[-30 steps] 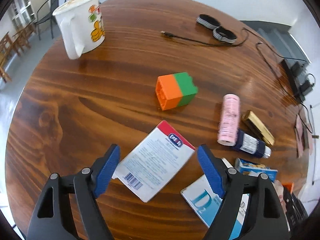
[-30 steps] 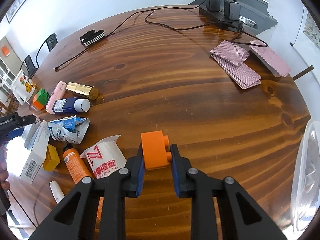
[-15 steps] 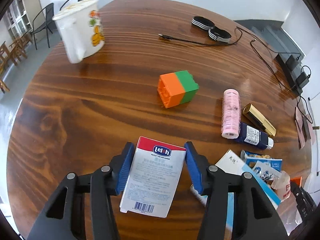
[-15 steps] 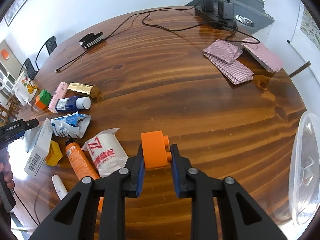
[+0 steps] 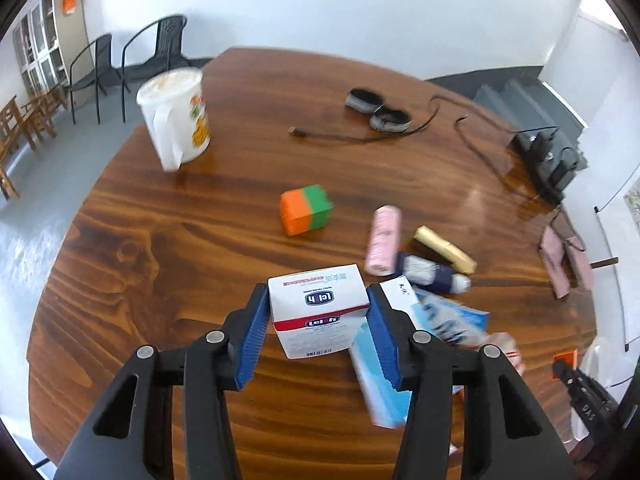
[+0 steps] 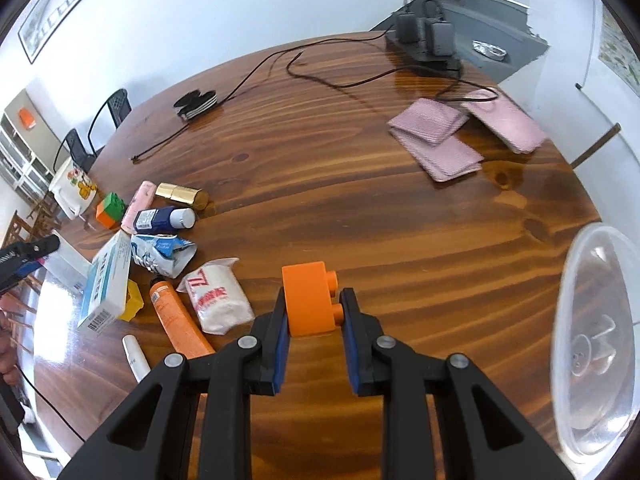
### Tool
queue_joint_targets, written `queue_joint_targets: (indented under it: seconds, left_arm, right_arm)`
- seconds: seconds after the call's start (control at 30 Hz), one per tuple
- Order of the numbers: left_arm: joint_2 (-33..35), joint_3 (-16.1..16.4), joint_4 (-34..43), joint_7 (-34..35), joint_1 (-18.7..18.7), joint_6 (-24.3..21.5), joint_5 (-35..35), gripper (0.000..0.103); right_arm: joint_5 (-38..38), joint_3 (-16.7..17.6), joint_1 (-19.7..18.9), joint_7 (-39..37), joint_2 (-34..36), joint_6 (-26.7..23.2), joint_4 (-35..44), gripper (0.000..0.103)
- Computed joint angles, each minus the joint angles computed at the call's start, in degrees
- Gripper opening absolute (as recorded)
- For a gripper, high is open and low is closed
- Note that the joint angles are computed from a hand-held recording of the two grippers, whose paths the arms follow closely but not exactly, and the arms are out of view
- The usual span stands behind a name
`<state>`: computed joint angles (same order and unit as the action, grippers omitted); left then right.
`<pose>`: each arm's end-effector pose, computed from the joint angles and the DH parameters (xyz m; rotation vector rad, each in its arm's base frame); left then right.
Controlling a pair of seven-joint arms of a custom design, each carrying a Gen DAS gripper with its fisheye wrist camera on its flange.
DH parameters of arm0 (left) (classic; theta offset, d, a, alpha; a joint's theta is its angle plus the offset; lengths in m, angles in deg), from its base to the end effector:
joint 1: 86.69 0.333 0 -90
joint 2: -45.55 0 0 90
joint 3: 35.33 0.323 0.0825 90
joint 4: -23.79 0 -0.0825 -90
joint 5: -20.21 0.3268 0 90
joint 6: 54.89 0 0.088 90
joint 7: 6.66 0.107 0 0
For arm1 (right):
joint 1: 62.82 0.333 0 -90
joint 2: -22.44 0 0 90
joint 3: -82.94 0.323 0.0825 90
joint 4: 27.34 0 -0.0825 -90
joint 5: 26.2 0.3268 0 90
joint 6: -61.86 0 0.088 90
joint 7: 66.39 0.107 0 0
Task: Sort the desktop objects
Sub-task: 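Carry the orange brick and white carton with both grippers over the clear bowl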
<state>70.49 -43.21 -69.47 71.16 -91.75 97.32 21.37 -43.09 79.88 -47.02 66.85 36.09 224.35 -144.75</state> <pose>0.6567 -0.1345 0.4721 -1.9518 1.9475 -0.7457 0.5682 0.1460 0.4279 -1.5978 2.1013 -0.4421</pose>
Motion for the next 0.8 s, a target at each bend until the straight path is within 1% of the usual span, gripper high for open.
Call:
queue_joint_targets:
  seconds: [0.07,0.2,0.3,0.4,0.5,0.53,0.67,0.8]
  left_arm:
    - [-1.5,0.5,-0.9,-1.3,-1.4,1.5,1.5,0.051]
    - [-3.2,0.1,-0.8,-3.1,-3.2,3.2,2.9,0.051]
    - [-4.5,-1.4,-1.0,-2.3,-4.2,4.0,2.8,0.051]
    - [-4.9,-3.3,-0.5,-0.5,-5.2,3.7,1.5,0.051]
    - [-5.0,-4.7,-0.4,0.7,-7.1,3.4,0.6,0.051]
    - [-4.9,-5.8,-0.2,1.9,-7.6,3.1,-0.1,0.051]
    - [-4.9,-8.2,-0.2,5.3,-10.0,2.6,-2.3,0.051]
    - [-3.2,-9.8,2.4,7.3,-13.1,0.7,-3.9,0.051]
  right_arm:
    - [-1.0,-0.8,-0.1,1.3,-1.9,1.2,-2.4,0.026]
    - [-3.0,-1.6,-1.5,3.8,-5.8,3.5,-7.3,0.026]
    - [-4.9,-1.7,-3.2,5.7,-8.3,5.0,-10.4,0.026]
    - [-7.8,-1.6,-5.2,8.3,-11.2,6.3,-13.8,0.026]
    - [-10.4,-1.0,-8.1,10.7,-14.1,7.1,-17.1,0.026]
    - [-11.1,-0.7,-9.1,11.3,-15.1,7.3,-18.3,0.026]
    - [-13.5,0.6,-14.0,13.4,-19.4,8.2,-23.2,0.026]
    - [-14.4,2.0,-19.1,14.2,-23.5,8.9,-27.9,0.026]
